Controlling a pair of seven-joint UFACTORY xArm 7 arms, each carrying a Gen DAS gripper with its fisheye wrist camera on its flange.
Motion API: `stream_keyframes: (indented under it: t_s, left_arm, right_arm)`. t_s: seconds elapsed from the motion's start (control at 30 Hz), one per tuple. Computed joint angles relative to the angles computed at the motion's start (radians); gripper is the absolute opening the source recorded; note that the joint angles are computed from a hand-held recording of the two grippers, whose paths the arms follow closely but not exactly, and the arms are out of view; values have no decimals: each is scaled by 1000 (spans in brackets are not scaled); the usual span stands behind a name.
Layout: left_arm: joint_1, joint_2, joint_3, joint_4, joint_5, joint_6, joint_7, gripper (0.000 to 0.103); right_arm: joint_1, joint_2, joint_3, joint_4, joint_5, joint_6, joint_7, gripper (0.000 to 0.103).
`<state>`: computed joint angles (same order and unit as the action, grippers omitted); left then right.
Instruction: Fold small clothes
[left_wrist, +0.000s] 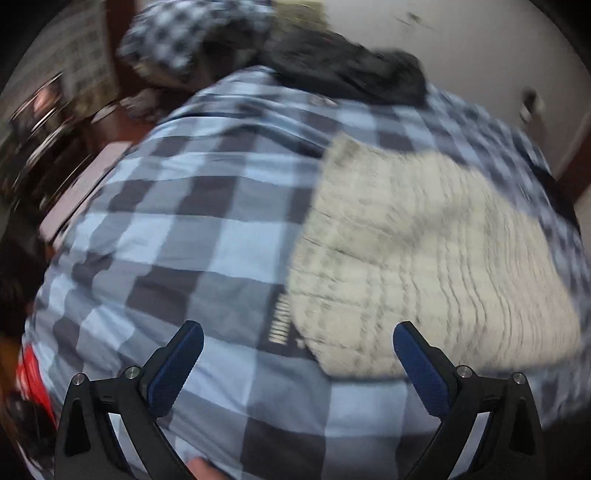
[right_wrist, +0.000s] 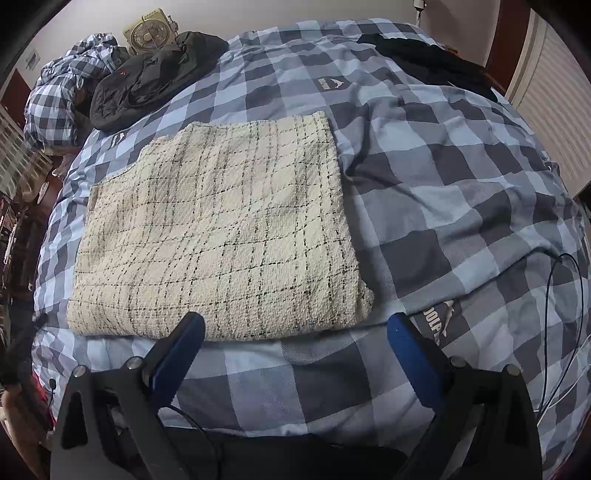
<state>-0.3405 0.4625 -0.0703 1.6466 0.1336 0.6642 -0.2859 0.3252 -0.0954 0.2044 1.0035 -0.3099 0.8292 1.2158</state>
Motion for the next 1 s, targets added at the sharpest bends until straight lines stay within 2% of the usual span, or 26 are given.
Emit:
stream_keyframes:
  t_s: [0.07,0.13,0.23,0.4,0.47,0.53,0.63,0.7,0.8,0.87,0.93,1.0]
  left_arm:
    - [-56,13,81,37,106,85,-144,103]
    - [-73,13,110,44,183,133,-222,103]
    - [-46,-4,96,32,214,136,-242,101]
    - [12,-7,26,43,171,83,-49,101]
    - [51,12,-28,66,72,82,83,101]
    - [75,61,-76,125,-32,148,221,101]
    - [26,148,-62,235,-32,262,317,101]
    - [15,193,-68,286,-52,301,399,101]
    - [27,267,-87,374,-126,386,509,101]
    - [22,322,-78,444,-156,463,532,101]
    - [8,389,-63,543,-167,560,529,101]
    - [4,425,-62,594,-187,594,536,95]
  right_arm:
    - [1,4,1,6,-4,10,1,97]
    - [2,4,1,11,-8,15,2,97]
    - [1,-16,-6,19,5,30,-56,97]
    - [-24,-139,18,42,-137,212,-125,97]
    - [-46,-210,17,28,-155,250,-164,97]
    - [-72,-245,16,8,-153,249,-185,97]
    - [-88,-223,-22,-43,-52,149,-250,97]
    - [-83,-159,-63,-89,78,28,-319,97]
    - [-77,-59,-95,-122,256,-88,-439,97]
    - [-75,28,-105,-111,364,-124,-532,97]
    - [-80,91,-102,-89,428,-126,-600,97]
    - [-84,141,-95,-66,449,-117,-630,97]
